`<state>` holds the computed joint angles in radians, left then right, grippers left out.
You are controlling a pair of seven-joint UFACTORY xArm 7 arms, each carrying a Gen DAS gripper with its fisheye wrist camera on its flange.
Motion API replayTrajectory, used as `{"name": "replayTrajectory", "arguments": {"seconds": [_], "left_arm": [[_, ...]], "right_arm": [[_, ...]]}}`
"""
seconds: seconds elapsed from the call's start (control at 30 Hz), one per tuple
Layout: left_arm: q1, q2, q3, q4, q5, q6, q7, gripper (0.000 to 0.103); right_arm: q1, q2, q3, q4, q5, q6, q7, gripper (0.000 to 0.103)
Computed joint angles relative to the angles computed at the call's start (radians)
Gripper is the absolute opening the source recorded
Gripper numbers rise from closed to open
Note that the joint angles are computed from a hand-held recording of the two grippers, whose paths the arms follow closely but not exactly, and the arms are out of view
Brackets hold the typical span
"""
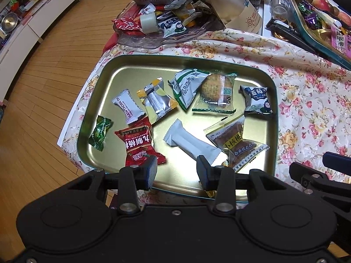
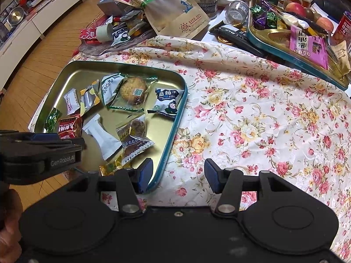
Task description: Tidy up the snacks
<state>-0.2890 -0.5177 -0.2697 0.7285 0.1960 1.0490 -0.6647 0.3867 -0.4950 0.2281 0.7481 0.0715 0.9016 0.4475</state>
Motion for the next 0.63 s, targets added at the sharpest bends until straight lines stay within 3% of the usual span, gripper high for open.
{"name": "replayTrajectory", "arguments": {"seconds": [0.63], "left_arm": [[-0.005,0.0,0.003,0.0,-0.01,0.0,0.004,0.05]], "right_arm": [[0.002,0.003,0.0,0.001,0.001,-0.002,-0.005,0.055]]}}
